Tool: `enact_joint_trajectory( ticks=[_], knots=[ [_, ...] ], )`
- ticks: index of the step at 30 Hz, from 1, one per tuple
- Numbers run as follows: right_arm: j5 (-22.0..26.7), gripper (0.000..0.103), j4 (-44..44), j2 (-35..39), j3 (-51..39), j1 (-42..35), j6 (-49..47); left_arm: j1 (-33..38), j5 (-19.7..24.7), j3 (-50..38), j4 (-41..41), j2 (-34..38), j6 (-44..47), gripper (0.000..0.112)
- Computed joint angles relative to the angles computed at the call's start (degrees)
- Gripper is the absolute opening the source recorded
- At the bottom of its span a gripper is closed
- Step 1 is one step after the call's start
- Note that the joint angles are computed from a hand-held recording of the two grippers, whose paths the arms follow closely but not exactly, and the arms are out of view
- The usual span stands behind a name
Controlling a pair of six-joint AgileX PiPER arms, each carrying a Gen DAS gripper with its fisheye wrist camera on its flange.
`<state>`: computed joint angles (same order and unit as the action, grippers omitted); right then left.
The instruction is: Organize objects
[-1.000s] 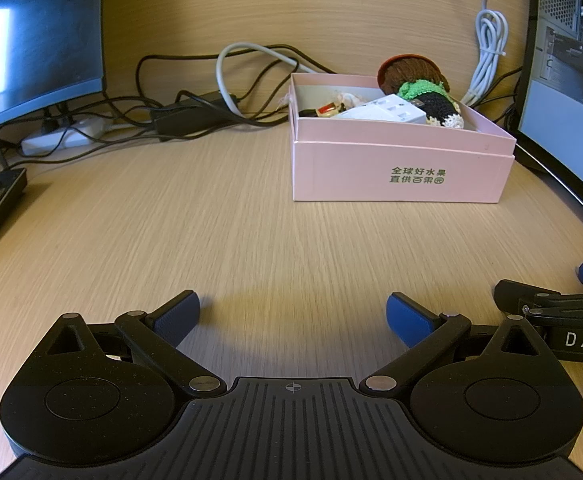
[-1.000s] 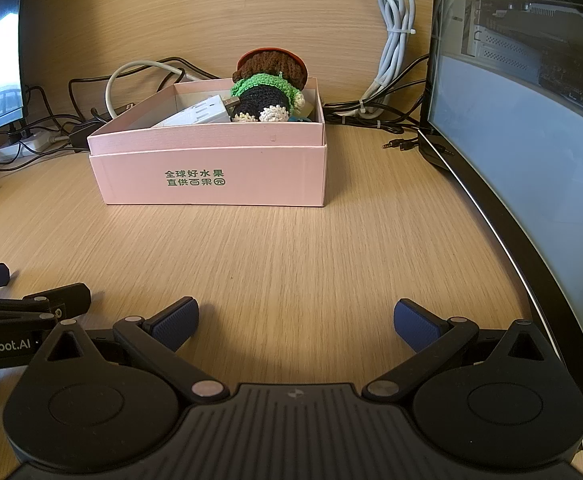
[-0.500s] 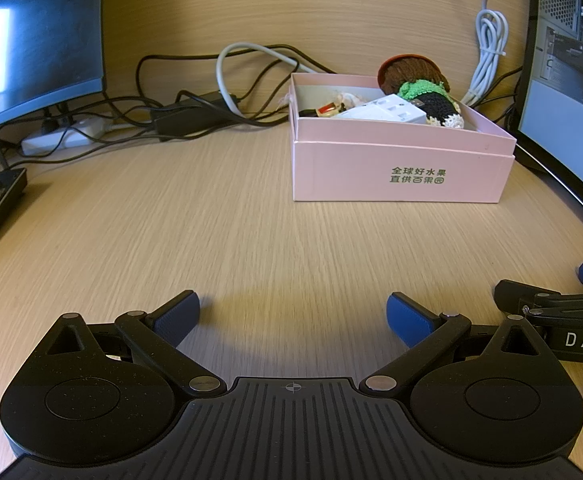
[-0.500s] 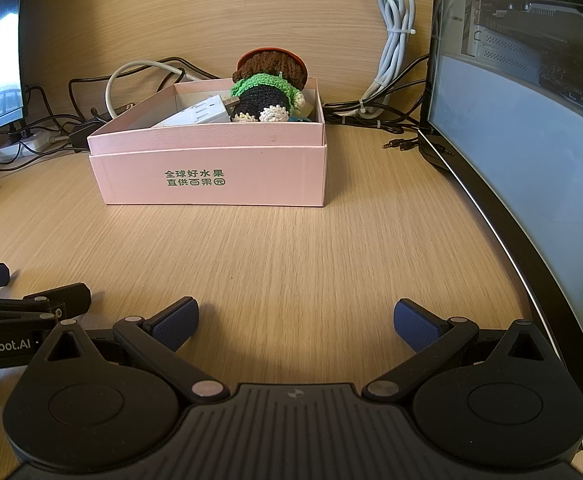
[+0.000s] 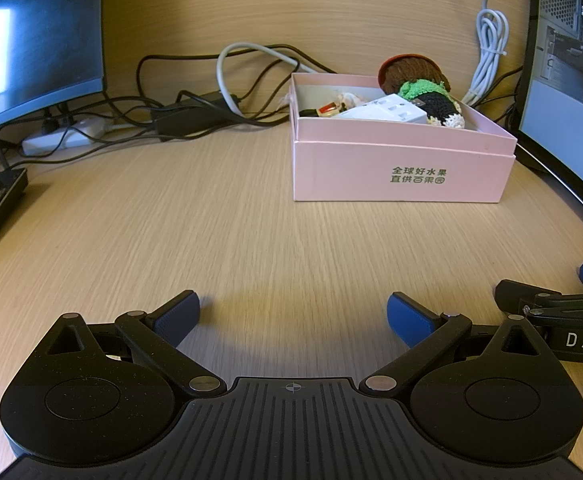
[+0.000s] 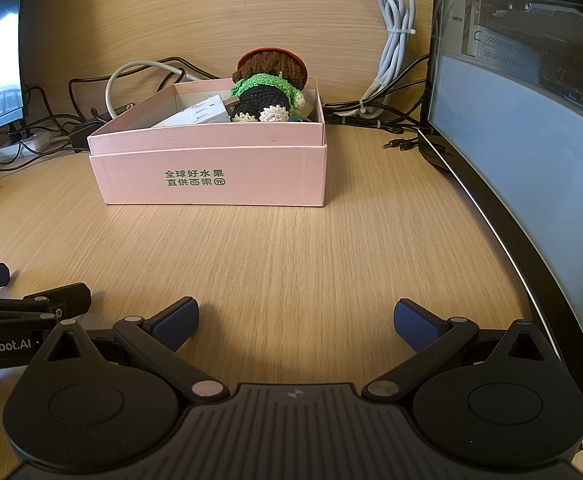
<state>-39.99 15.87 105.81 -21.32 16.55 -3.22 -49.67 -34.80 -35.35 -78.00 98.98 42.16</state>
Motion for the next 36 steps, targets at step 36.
enact_joint_trajectory(
  ticks=[36],
  knots=[
    [0.0,0.103,0.2,0.0,0.0,0.2,0.0,-0.2,0.5,0.5,0.7,-0.5,-0.5,0.102]
  ],
)
